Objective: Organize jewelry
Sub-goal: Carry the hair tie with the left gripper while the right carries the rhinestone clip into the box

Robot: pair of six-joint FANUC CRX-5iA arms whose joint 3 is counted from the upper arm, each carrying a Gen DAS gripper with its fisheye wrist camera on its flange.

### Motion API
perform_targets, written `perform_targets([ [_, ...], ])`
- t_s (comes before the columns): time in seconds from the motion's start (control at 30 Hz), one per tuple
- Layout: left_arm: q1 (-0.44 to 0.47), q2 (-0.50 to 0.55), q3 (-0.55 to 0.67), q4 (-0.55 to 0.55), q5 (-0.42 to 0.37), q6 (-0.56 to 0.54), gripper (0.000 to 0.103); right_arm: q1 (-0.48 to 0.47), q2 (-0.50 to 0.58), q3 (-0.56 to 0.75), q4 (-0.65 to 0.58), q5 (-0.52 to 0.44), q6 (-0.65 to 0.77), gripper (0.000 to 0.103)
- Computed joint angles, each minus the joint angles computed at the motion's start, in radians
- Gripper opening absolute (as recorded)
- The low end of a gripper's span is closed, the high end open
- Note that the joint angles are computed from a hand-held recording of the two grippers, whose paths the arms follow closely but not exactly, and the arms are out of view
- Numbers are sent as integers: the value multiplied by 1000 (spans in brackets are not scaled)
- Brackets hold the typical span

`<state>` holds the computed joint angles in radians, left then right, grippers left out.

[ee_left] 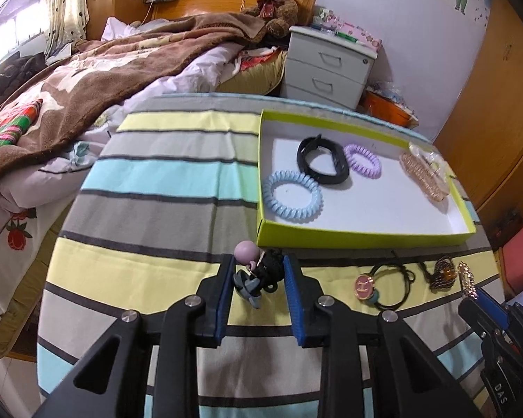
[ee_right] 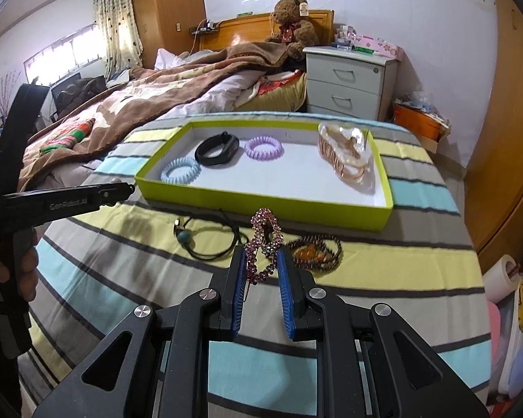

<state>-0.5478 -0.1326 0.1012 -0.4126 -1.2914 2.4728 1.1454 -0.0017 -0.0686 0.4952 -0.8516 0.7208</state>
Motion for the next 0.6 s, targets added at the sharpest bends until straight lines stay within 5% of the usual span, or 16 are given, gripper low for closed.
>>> perform_targets([
  [0.6,16,79,144,18,40,-102,30,-105,113,199,-67,-31,169,19],
])
